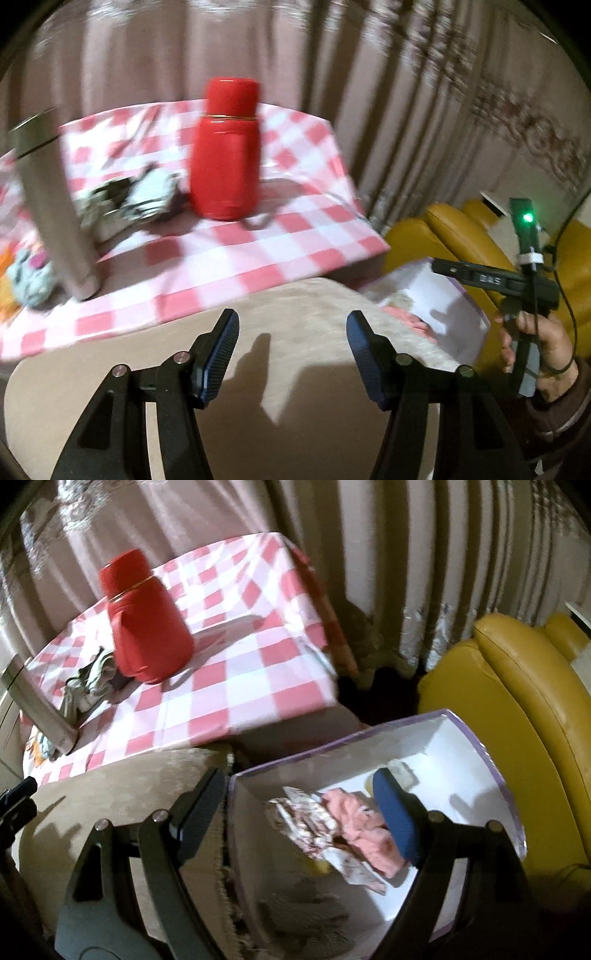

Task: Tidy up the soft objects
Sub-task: 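Move both open tools back over the checked table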

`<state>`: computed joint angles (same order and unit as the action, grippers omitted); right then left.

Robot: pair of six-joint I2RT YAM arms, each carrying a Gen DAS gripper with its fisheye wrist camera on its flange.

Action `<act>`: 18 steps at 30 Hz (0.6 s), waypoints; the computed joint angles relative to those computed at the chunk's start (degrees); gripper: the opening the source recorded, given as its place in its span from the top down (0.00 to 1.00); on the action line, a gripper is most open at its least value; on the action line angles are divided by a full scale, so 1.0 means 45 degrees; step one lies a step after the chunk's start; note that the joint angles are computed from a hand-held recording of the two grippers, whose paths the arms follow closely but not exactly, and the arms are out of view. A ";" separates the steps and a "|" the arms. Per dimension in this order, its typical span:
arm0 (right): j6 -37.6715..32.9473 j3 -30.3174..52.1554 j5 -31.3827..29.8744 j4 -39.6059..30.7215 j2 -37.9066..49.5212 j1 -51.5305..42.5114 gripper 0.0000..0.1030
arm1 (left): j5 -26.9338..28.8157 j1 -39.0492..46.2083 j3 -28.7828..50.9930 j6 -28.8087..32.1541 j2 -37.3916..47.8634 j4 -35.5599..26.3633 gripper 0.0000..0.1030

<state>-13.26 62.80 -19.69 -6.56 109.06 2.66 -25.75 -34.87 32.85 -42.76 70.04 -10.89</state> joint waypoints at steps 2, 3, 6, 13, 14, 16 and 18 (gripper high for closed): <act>0.0019 -0.0045 0.0098 0.0023 -0.0134 0.0423 0.18 | -0.0238 0.0233 -0.0582 -0.0280 -0.0916 -0.0423 0.40; 0.0038 -0.0066 0.0155 0.0038 -0.0191 0.0633 0.18 | -0.0279 0.0412 -0.0875 -0.0389 -0.1382 -0.0616 0.40; 0.0067 -0.0055 0.0318 0.0025 -0.0323 0.1323 0.18 | -0.0284 0.0899 -0.1525 -0.0632 -0.2455 -0.1054 0.40; 0.0062 0.0185 0.0549 -0.0111 -0.0314 0.2732 0.18 | 0.0104 0.2414 -0.2689 -0.0593 -0.4944 -0.2003 0.40; 0.0070 0.0235 0.0569 -0.0122 -0.0289 0.2925 0.18 | 0.0282 0.2757 -0.2837 -0.0525 -0.5384 -0.2178 0.40; 0.0073 0.0345 0.0598 -0.0156 -0.0252 0.3271 0.18 | 0.0488 0.3456 -0.3049 -0.0370 -0.6157 -0.2649 0.40; 0.0094 0.0489 0.0665 -0.0163 -0.0153 0.3585 0.18 | 0.0767 0.4205 -0.3250 -0.0128 -0.6811 -0.2980 0.40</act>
